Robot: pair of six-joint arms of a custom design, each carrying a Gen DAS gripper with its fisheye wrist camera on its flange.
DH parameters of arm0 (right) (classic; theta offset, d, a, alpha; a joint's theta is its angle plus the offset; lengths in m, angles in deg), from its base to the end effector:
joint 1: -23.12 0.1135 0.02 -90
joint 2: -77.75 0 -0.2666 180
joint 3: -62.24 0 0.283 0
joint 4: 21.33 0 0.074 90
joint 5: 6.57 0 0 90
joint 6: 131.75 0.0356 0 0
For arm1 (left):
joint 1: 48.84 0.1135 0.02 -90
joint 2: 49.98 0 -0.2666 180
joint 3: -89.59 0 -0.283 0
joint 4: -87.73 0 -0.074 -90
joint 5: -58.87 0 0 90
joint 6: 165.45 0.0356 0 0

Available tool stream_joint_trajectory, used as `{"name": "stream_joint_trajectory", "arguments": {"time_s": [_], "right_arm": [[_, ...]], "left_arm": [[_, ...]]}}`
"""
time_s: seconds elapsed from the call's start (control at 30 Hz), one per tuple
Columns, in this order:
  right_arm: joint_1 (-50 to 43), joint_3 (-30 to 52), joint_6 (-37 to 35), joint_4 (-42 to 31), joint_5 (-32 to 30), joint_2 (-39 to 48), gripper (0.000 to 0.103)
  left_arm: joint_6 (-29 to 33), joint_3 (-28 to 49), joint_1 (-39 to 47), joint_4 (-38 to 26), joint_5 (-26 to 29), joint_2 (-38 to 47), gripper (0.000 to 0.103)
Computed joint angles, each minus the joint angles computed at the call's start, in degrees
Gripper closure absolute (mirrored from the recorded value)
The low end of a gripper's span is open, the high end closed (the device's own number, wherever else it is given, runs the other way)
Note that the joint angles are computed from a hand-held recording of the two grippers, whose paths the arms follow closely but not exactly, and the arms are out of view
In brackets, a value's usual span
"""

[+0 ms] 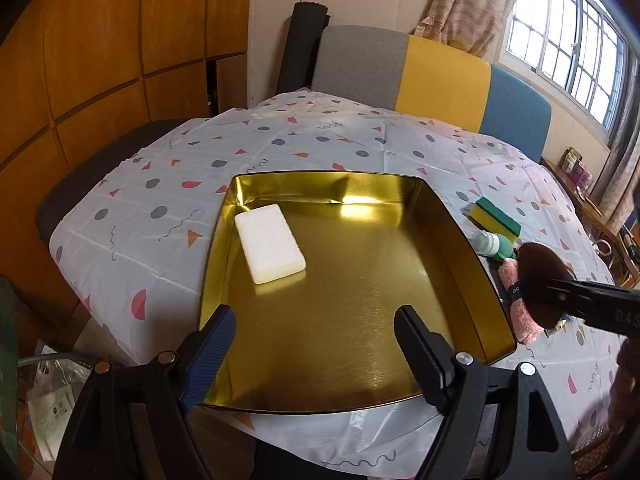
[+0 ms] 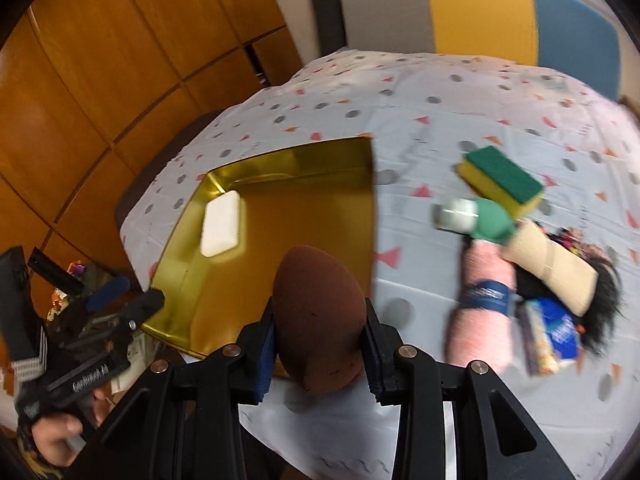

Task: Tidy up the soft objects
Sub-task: 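Carry the brown sponge into the gold tray and open the right tool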

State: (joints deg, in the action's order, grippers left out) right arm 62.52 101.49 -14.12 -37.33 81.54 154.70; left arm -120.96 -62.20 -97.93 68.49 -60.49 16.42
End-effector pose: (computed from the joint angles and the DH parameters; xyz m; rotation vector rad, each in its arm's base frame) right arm 0.1913 0.1587 0.1118 -0.2790 2.5704 0.5035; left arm 0.1391 -0.1338 0.0943 -0.1082 2.3951 -0.0885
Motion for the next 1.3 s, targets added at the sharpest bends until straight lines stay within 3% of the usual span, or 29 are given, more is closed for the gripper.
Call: {"name": "stream_joint_trajectory", "arguments": {"time_s": [0.23, 0.47, 0.67, 0.7, 0.73, 0.77, 0.8, 1.07, 1.3], "right_arm": [[-0.8, 13.3, 0.2, 3.1, -5.6, 19.8, 0.065], [0.1, 32.5, 0.7, -1.2, -6.0, 38.4, 0.06], [-0.2, 46.6, 3.1, -4.9, -6.9, 49.4, 0.052], [-0.2, 47.8, 3.0, -5.4, -6.6, 50.0, 0.043], [-0.2, 47.9, 3.0, -5.2, -6.1, 49.9, 0.036], [-0.2, 47.3, 3.0, -4.3, -6.3, 49.3, 0.022], [-0.4, 46.1, 3.0, -2.9, -6.7, 48.4, 0.016], [0.3, 31.5, 1.6, 4.8, -2.8, 35.8, 0.016], [0.6, 16.7, -0.3, 10.5, 3.6, 22.0, 0.016]], "left_arm": [[0.2, -2.9, 3.3, -2.1, 0.6, -5.0, 0.02], [2.2, -6.2, 9.1, -2.7, 4.1, -9.3, 0.02], [3.7, -7.8, 12.9, -4.0, 6.3, -12.9, 0.02], [4.1, -8.1, 13.7, -4.3, 6.7, -13.5, 0.02], [4.4, -8.4, 14.3, -4.5, 7.0, -14.3, 0.02], [4.6, -8.5, 14.6, -4.5, 7.0, -14.5, 0.02], [4.8, -8.5, 15.2, -4.3, 7.2, -14.3, 0.02], [4.6, -7.5, 15.4, -1.6, 9.6, -11.0, 0.022], [3.0, -5.7, 11.0, -2.9, 7.6, -10.6, 0.022]]}}
